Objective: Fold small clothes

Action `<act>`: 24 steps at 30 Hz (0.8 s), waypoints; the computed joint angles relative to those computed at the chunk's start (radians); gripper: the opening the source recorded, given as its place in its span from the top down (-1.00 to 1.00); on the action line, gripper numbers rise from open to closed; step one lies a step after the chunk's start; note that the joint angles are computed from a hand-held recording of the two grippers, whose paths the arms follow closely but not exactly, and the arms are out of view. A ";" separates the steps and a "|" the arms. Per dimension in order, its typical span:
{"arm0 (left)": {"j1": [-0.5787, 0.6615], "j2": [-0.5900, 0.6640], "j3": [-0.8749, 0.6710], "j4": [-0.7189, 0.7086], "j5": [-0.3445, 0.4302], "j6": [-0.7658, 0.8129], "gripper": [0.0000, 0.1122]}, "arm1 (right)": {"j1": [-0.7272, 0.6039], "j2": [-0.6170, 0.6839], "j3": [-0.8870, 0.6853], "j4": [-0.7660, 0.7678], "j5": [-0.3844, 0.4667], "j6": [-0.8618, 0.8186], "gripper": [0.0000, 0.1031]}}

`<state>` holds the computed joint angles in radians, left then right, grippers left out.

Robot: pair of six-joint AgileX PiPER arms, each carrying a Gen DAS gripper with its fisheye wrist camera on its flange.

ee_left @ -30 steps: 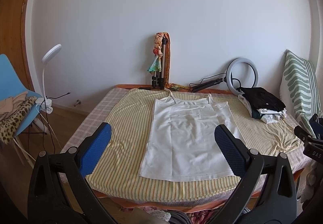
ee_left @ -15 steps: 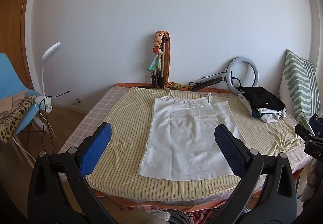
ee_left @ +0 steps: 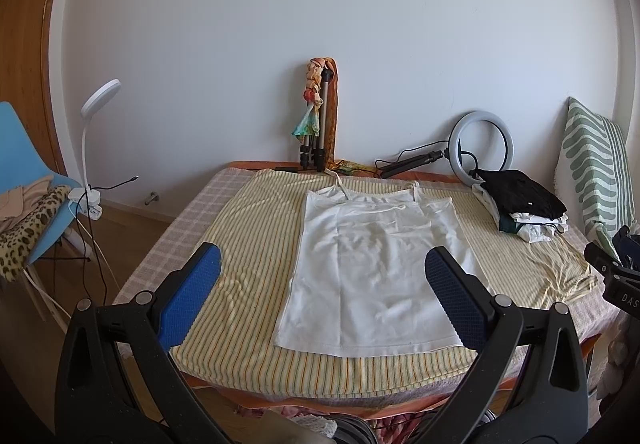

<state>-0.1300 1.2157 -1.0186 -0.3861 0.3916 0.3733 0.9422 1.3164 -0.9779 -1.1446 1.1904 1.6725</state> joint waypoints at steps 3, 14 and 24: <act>-0.004 0.000 0.004 0.012 -0.005 -0.012 -0.84 | -0.004 0.003 -0.001 -0.002 -0.005 0.000 -0.99; -0.006 0.019 0.041 -0.010 -0.046 0.016 -0.84 | -0.012 0.010 -0.005 -0.005 -0.013 -0.004 -0.99; 0.016 0.117 -0.018 0.019 -0.032 -0.010 -0.84 | -0.116 0.084 -0.069 -0.019 -0.121 -0.054 -0.99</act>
